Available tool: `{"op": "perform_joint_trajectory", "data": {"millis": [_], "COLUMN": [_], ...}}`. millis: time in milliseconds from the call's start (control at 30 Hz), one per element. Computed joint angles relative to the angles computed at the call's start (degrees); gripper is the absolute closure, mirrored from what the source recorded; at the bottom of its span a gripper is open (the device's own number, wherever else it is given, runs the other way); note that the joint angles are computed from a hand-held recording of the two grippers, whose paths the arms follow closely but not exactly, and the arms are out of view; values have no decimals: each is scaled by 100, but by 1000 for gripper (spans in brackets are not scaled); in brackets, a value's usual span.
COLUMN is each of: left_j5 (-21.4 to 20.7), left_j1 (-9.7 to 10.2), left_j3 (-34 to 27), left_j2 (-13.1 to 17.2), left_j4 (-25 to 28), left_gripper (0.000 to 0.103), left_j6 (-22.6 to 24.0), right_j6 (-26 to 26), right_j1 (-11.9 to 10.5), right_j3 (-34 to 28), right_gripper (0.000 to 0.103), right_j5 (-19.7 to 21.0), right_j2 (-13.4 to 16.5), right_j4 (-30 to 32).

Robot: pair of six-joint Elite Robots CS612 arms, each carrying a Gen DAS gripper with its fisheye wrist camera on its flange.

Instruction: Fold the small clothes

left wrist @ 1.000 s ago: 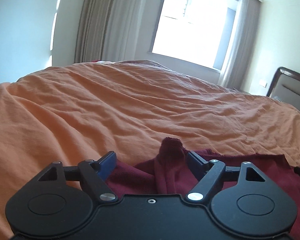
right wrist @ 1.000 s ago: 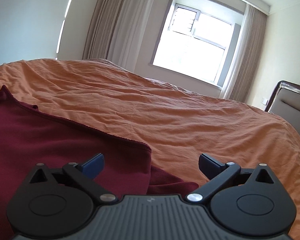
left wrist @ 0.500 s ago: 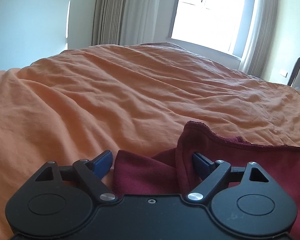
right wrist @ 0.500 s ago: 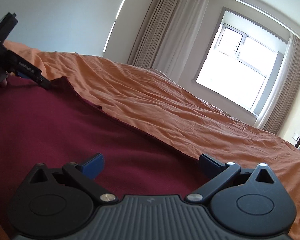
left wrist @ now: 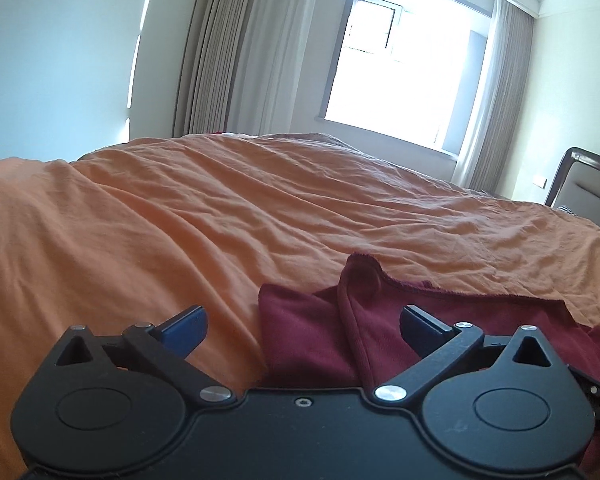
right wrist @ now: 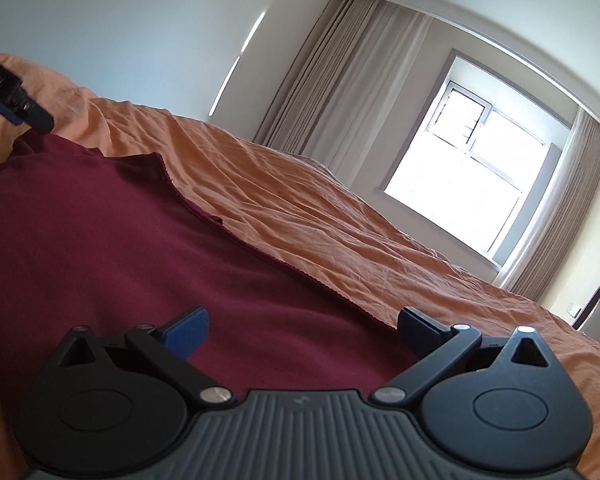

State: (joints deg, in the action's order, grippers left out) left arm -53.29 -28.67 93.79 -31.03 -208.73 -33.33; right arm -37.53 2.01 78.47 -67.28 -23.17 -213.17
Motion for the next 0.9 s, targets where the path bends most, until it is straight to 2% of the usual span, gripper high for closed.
{"op": "perform_joint_trajectory", "data": {"millis": [133, 267, 400, 500, 633, 667, 900], "left_j5": [107, 171, 154, 242, 438, 492, 759], "left_j1": [-123, -160, -179, -173, -129, -139, -293], "left_j3": [292, 434, 544, 486, 339, 314, 374], "left_j2": [-46, -63, -74, -41, -57, -48, -43], "left_j4": [77, 349, 171, 5, 538, 615, 1007], "left_gripper": [1, 1, 1, 1, 1, 1, 1], "left_j6": [-257, -751, -1041, -1277, -2157, -2199, -1694], "right_j6": [199, 412, 1065, 1311, 1310, 1351, 1902], "right_j1": [21, 45, 5, 9, 17, 18, -18], "right_j3": [119, 257, 402, 473, 594, 614, 651], "right_gripper": [0, 0, 0, 0, 0, 0, 0], "right_j5": [93, -85, -162, -280, -444, -462, -435], "right_j2": [-36, -10, -17, -20, -4, 6, 63], "right_j4": [15, -135, -241, -334, -650, -706, -865]}}
